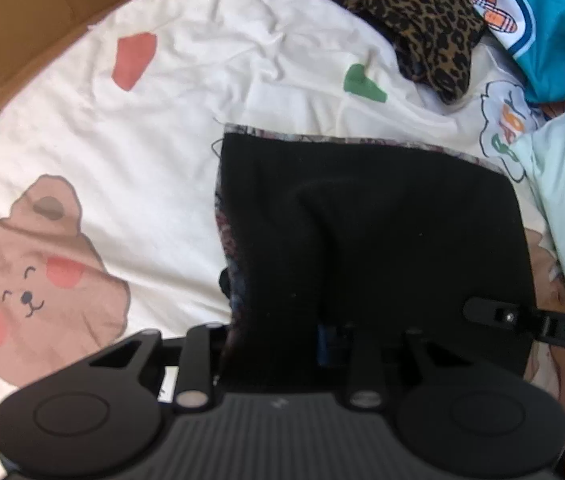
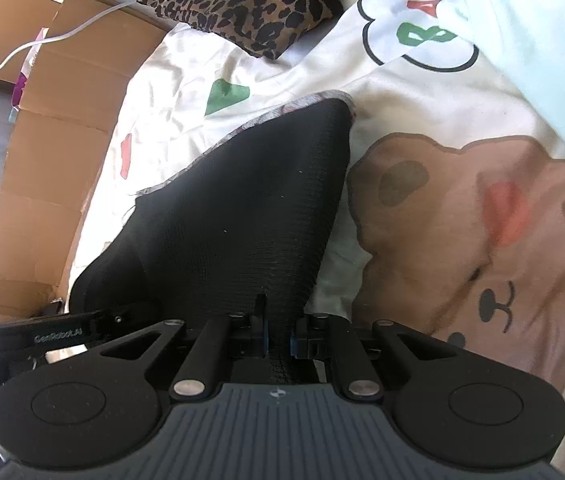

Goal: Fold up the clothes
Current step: 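Hold the folded pants with both grippers and lift them off the sheet, then carry the held pants with both grippers toward the leopard-print pillow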

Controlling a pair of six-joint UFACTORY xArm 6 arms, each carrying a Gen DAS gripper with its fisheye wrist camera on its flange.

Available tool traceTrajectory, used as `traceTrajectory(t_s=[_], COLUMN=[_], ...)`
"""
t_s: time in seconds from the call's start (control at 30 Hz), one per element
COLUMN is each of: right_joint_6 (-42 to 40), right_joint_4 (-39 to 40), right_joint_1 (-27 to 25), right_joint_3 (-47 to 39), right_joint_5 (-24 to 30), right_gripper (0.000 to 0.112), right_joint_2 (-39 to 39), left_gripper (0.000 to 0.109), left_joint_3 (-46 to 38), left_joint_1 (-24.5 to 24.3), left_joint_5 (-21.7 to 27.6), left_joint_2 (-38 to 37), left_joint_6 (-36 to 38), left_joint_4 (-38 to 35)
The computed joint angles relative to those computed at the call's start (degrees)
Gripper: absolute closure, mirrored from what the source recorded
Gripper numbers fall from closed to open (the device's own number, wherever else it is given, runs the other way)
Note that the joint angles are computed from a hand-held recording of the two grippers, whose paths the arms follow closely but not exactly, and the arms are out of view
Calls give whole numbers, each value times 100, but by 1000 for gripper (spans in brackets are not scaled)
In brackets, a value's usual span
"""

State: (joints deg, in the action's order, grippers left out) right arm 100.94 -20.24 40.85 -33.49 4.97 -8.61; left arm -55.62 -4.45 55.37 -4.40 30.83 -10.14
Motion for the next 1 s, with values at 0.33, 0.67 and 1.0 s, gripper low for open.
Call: traceTrajectory(t_s=[0.33,0.67,1.0], right_joint_6=[-221,-920,-1761], right_joint_4=[49,-81,-110], right_joint_1=[379,620,940], right_joint_3=[-630,-1218,-1857], right_joint_5=[854,1666,2545], right_gripper=[105,105,105], right_joint_2=[-71,-340,-897], left_gripper=[77,79,79], left_joint_3=[395,787,585], left_joint_1=[-134,-84,222], left_joint_5=[176,269,703], left_joint_2=[-913,-2043,-2877], left_joint_6=[-979,-1749,-1881], left_joint_4=[489,711,512])
